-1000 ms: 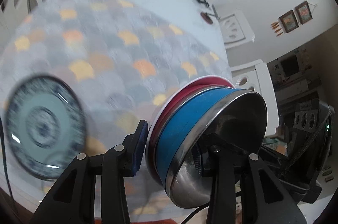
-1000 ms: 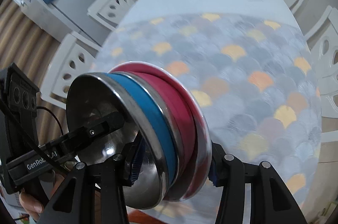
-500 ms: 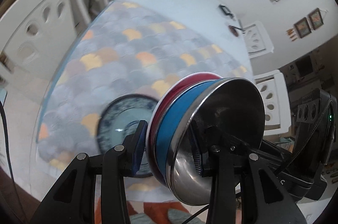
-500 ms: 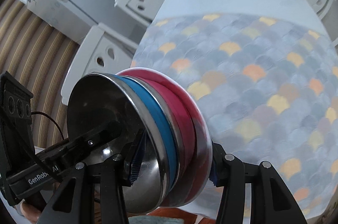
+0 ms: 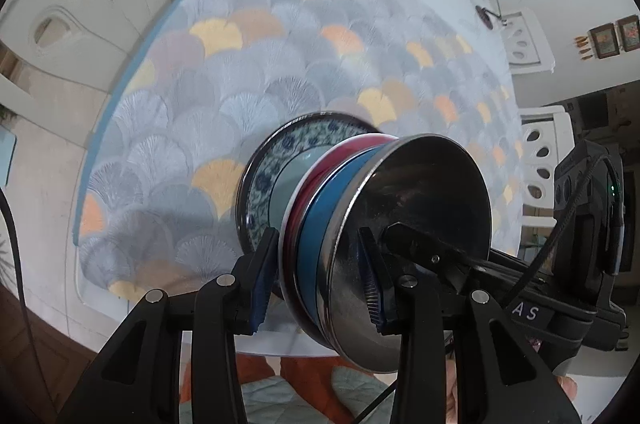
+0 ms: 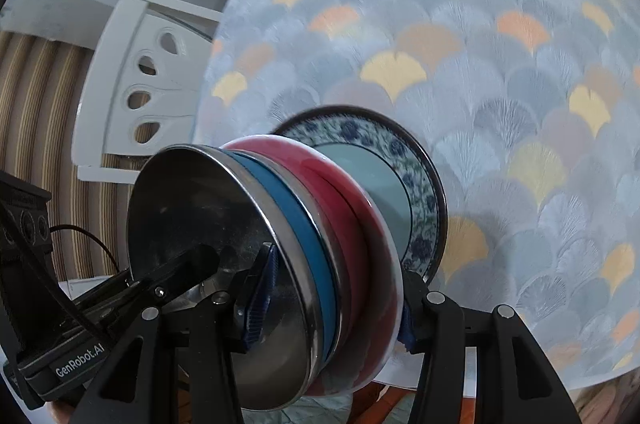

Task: Organize plates and bowls
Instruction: 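Lift the nested bowls with both tools and carry them over the plate stack, then lower the nested bowls onto the plate stack and open both tools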

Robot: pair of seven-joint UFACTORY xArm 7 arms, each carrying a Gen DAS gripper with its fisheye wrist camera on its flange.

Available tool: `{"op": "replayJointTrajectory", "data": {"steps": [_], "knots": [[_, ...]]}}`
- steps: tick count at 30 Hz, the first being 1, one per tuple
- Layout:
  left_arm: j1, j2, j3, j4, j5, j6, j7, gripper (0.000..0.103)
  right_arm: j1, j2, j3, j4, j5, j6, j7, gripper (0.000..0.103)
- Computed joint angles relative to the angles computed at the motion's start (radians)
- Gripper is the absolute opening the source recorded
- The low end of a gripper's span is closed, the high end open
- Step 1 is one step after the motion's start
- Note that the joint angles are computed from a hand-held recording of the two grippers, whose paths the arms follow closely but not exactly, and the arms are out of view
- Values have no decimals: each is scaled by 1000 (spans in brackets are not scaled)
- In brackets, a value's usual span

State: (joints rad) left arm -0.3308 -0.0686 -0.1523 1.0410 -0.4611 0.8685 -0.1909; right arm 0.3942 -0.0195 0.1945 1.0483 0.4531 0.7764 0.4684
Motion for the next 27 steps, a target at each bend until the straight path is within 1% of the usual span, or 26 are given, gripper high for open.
{"op": "replayJointTrajectory", "data": {"steps": [5, 10, 14, 16, 18, 20, 23, 24, 25, 27], "knots": [[1, 24, 0, 16, -9, 13, 27, 34, -5, 25, -2, 5, -19, -1, 24, 50], [6, 49, -1, 39, -10, 13, 50, 34, -13, 35, -5, -3, -8, -15, 26, 51], [11, 44, 0, 43, -19, -7, 73, 34, -17, 29, -6, -14, -2, -36, 31, 51], [15, 26, 7, 35, -103, -24, 145, 34, -21, 10, -9, -36, 38, -53, 24, 51], [15, 16, 9, 39, -116, -28, 177, 34, -23, -8, -12, -54, 58, -67, 24, 51], [15, 9, 9, 43, -102, -31, 188, 34, -22, -35, -14, -74, 68, -85, 24, 51], [17, 1, 14, 45, -98, -28, 208, 34, -17, -93, -16, -118, 70, -128, 38, 52], [18, -3, 16, 45, -102, -26, 217, 34, -14, -114, -19, -136, 80, -147, 40, 54], [19, -4, 17, 48, -97, -23, 215, 34, -8, -145, -23, -164, 109, -182, 38, 57], [23, -10, 17, 52, -62, -27, 195, 34, 10, -198, -32, -215, 166, -249, 36, 59]]}}
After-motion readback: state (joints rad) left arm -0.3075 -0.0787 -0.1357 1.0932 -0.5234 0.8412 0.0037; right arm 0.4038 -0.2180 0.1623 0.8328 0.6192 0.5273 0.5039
